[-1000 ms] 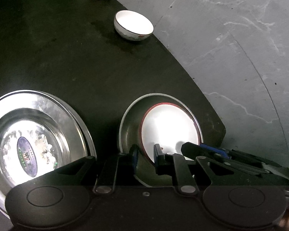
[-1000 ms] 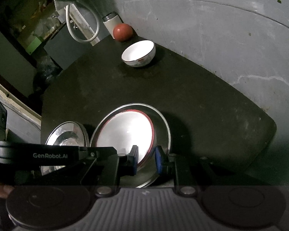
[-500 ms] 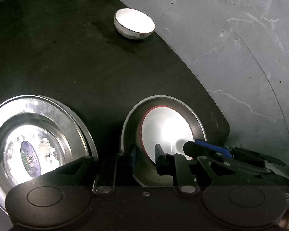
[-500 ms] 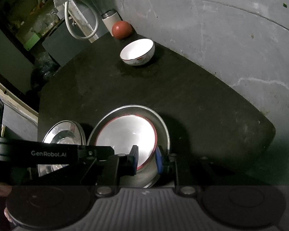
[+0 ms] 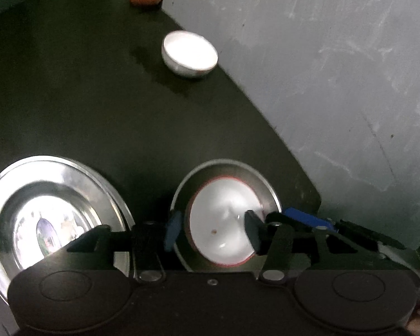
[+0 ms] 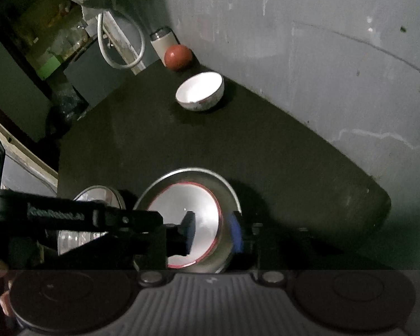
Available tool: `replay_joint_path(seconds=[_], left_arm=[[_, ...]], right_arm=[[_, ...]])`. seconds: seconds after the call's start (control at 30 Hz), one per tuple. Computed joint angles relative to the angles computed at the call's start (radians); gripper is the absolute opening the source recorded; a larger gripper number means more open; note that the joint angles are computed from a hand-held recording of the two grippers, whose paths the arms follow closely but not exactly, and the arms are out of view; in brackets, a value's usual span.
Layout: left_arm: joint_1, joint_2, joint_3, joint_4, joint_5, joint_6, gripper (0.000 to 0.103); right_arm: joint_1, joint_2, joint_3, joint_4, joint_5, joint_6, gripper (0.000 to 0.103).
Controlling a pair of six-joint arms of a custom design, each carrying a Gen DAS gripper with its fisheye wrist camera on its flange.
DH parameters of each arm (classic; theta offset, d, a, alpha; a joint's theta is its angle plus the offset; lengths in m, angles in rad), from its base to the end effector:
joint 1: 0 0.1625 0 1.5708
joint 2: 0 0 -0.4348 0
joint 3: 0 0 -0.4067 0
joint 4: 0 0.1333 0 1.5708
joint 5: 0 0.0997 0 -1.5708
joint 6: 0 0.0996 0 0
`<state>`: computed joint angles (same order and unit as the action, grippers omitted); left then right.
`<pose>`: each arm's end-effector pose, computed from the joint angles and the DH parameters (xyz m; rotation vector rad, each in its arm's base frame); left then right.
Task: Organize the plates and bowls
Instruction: 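Lower the white bowl into the steel bowl and open both grippers, then move both grippers toward the remaining white bowl beside the red ball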
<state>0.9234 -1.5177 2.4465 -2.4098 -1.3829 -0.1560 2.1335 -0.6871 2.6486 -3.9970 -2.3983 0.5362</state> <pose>-0.0942 -0.3765 0.1646 0.7256 2.8426 0.0132 0.2111 -0.2222 0.0467 -0.2230 -2.4628 1.0604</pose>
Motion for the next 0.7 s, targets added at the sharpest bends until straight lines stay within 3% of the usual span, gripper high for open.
replay_joint_path(seconds=[0.23,0.33,0.4,0.7], left_arm=[[-0.011,0.000,-0.009,-0.047,0.045,0.016,0.075],[-0.013,0.004,0.000,-0.092,0.077,0.016,0.093],[-0.011,0.012,0.009,-0.133,0.099,0.015,0.102],[0.038,0.111,-0.033,-0.243,0.164,-0.008,0.102]], right_arm=[[0.000,-0.005,-0.002,-0.054,-0.019,-0.041,0.048],[-0.004,-0.009,-0.005,-0.067,-0.019,-0.059,0.058],[-0.012,0.010,-0.005,-0.129,-0.007,-0.088,0.073],[-0.088,0.015,-0.011,-0.230,0.040,-0.141,0.096]])
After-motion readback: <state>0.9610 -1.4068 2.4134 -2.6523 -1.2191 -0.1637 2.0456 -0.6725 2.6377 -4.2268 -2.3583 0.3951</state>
